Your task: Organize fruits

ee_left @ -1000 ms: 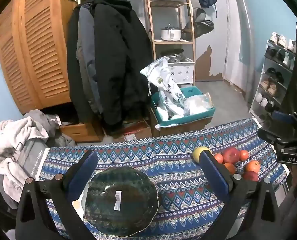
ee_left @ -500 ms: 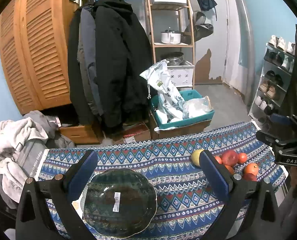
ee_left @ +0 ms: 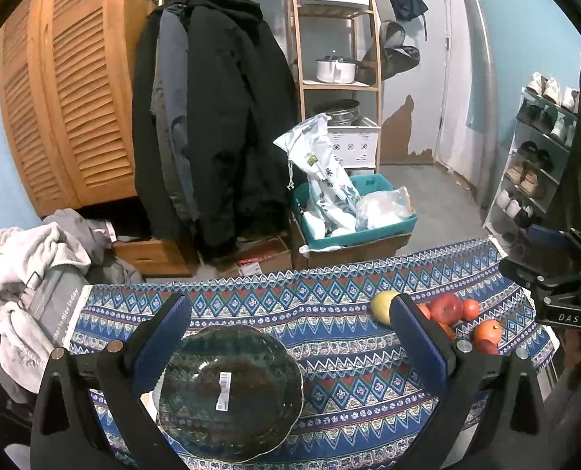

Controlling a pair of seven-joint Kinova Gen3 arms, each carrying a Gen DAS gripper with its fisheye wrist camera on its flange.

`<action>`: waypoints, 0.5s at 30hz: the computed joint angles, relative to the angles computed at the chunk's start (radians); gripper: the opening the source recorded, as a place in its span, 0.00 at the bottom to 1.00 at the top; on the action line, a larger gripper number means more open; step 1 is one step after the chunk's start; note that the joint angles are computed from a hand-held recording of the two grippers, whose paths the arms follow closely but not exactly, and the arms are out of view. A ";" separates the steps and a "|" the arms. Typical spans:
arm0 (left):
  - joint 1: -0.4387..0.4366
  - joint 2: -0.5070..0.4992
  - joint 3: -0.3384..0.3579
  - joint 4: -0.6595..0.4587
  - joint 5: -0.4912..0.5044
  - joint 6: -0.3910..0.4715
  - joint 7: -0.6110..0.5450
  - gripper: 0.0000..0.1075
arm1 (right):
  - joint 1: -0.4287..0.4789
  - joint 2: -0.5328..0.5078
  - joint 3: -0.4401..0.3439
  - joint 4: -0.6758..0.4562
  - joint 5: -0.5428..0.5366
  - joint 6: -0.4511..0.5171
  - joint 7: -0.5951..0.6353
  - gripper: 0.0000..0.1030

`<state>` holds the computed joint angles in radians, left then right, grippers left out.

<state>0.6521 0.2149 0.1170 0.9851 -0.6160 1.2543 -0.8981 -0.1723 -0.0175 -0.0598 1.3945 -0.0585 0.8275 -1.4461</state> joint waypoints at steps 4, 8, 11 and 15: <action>0.001 0.000 0.001 0.001 0.001 0.002 -0.002 0.95 | 0.003 -0.002 0.002 0.005 -0.006 -0.002 0.007 0.88; 0.001 -0.001 0.001 0.002 0.002 0.001 0.001 0.95 | 0.002 0.000 0.001 0.003 -0.002 -0.001 0.003 0.88; 0.003 -0.005 0.001 0.012 0.000 -0.004 0.008 0.95 | 0.002 -0.002 0.002 0.004 -0.005 -0.001 0.007 0.88; 0.001 -0.007 0.004 0.016 -0.001 -0.005 0.009 0.95 | 0.002 -0.003 0.002 0.004 -0.005 0.000 0.006 0.88</action>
<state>0.6526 0.2081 0.1212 1.0008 -0.6173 1.2495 -0.8887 -0.1701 -0.0200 -0.0582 1.3982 -0.0636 0.8277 -1.4397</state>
